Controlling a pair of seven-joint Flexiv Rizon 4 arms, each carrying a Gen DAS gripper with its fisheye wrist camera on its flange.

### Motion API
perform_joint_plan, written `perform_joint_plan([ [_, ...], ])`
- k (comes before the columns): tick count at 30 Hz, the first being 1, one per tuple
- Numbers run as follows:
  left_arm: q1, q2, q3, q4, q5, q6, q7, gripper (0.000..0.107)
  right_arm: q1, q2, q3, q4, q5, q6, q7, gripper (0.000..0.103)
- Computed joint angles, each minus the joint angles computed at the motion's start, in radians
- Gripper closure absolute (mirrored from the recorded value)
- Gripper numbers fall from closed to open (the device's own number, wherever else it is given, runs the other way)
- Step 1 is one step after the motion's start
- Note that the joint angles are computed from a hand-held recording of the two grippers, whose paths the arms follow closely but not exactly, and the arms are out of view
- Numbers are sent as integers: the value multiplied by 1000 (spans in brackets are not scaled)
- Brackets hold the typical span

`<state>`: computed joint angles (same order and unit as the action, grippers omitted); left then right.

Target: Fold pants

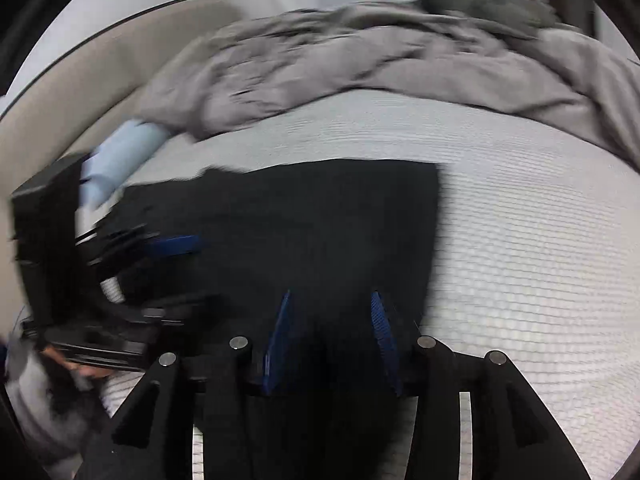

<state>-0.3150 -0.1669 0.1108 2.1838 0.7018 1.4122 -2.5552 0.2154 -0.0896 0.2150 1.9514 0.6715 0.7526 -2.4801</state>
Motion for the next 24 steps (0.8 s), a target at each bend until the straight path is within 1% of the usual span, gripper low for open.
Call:
perform_joint_plan([
  [1,6,-2,-13,9,-21,-15,38,35,21,-10,9,22,-56,17,30,61],
  [2,10,-2,-17,13,-31,-21,59,35,41,-19,18,49,-113,60,47,61],
  [3,10,0,-18,18,-34,-28,74,35,56,-21,29,93,-159,136,22,61],
  [5,27,18,-24,51,-63,-28,130,35,64,-11,36,143,-212,227,0,62],
  [7,40,29,-23,78,-71,-11,160,35,52,8,20,162,-257,245,28,62],
  [9,45,49,-15,107,-56,11,159,35,47,14,6,197,-330,316,63,62],
  [10,45,58,-13,111,-44,9,147,35,45,10,7,182,-320,303,65,62],
  [11,39,68,-10,106,-17,-1,111,35,39,10,9,166,-303,278,59,61],
  [12,45,79,-14,110,-11,9,91,35,34,10,9,146,-278,252,59,61],
  [13,57,82,-21,117,-18,36,91,35,27,15,10,123,-234,229,59,61],
  [14,69,76,-22,118,-12,92,77,35,23,13,12,100,-188,214,48,61],
  [16,66,58,-25,87,0,96,56,35,28,16,24,69,-109,196,26,61],
  [17,70,46,-37,78,-34,81,90,35,43,7,30,66,-111,209,44,61],
  [18,78,23,-55,70,-91,55,145,35,53,0,33,67,-125,218,63,61],
  [19,73,8,-56,59,-117,30,170,35,71,-20,37,68,-158,227,95,61],
  [20,54,-10,-43,37,-107,-6,165,35,89,-43,40,73,-207,237,127,61],
  [21,40,-22,-29,27,-88,-10,163,35,106,-61,43,85,-256,268,157,61],
  [22,32,-25,-18,29,-74,0,167,35,133,-80,37,127,-355,338,203,62],
  [24,10,-2,5,44,-52,-15,153,35,137,-85,37,164,-443,405,236,62],
])
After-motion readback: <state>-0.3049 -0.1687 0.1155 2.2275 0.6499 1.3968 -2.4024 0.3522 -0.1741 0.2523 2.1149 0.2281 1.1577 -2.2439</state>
